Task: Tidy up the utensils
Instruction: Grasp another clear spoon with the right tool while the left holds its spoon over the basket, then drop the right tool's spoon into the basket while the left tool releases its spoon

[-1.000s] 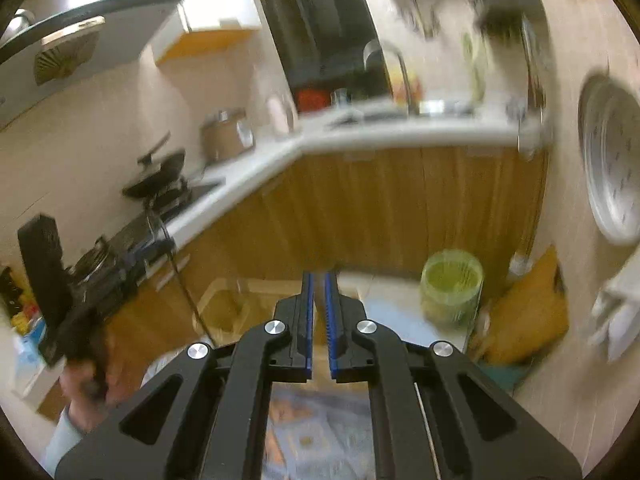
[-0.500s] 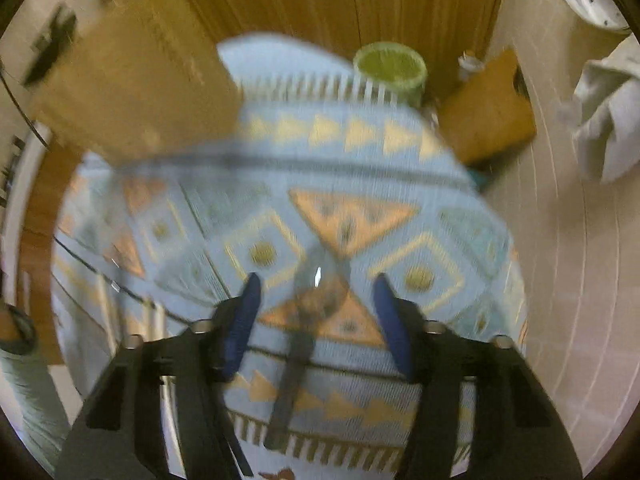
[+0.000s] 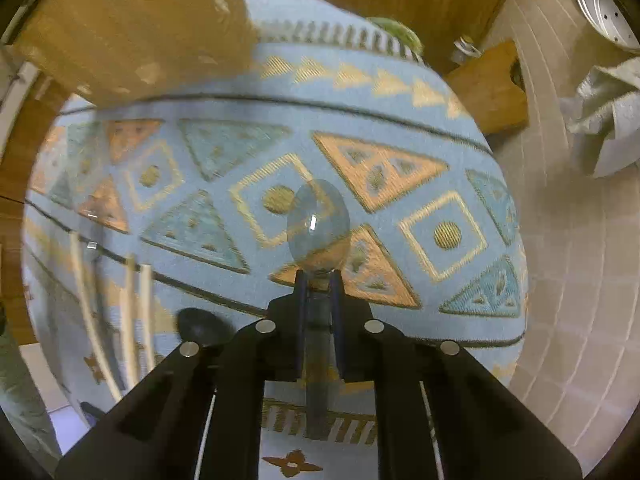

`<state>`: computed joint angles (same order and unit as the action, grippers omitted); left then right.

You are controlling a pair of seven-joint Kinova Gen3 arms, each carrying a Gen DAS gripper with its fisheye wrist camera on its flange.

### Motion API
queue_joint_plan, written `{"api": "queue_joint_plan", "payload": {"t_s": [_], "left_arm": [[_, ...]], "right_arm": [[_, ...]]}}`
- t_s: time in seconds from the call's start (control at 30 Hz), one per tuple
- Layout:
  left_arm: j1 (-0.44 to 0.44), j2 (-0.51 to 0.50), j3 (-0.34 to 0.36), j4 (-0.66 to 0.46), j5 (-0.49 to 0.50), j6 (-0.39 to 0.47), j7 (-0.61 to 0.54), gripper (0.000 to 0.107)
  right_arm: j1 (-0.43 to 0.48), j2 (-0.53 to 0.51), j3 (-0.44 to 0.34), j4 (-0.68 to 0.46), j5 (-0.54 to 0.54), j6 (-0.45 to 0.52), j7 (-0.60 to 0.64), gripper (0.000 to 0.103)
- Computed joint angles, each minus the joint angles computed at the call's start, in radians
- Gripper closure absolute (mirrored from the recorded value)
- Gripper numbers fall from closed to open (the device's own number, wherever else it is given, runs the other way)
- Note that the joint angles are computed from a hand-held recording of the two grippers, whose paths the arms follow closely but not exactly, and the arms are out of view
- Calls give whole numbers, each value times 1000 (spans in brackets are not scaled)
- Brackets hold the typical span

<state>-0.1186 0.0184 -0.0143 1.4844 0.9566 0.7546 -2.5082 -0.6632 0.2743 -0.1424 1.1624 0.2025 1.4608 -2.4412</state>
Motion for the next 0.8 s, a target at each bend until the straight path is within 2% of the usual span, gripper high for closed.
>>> {"api": "queue_joint_plan", "payload": {"t_s": [0.07, 0.13, 0.2, 0.3, 0.4, 0.47, 0.63, 0.7, 0.8], "left_arm": [[-1, 0, -1, -5, 1, -2, -2, 78], [0, 1, 0, -17, -2, -7, 3, 78], [0, 0, 1, -26, 4, -17, 4, 78], [6, -6, 5, -30, 17, -60, 7, 78], [22, -2, 14, -49, -7, -120, 46, 78], [48, 1, 31, -50, -84, -200, 88, 78], [98, 20, 63, -24, -261, -344, 170, 78], [104, 25, 75, 2, -279, -393, 164, 78], [95, 41, 89, 19, -258, -418, 142, 78]], "right_arm": [[0, -55, -23, 23, 25, -61, -12, 93], [14, -110, -95, 54, 96, -125, -49, 93], [-19, -157, -108, 54, 177, -197, -76, 93], [-143, -189, -21, 25, 299, -287, -84, 93], [-274, -178, 112, 0, 421, -386, -108, 93], [-343, -161, 205, -2, 503, -461, -160, 93], [-513, -85, 427, -4, 706, -537, -270, 93], [-515, -36, 456, -1, 771, -551, -337, 94], [-422, 1, 372, 11, 842, -550, -434, 93]]}}
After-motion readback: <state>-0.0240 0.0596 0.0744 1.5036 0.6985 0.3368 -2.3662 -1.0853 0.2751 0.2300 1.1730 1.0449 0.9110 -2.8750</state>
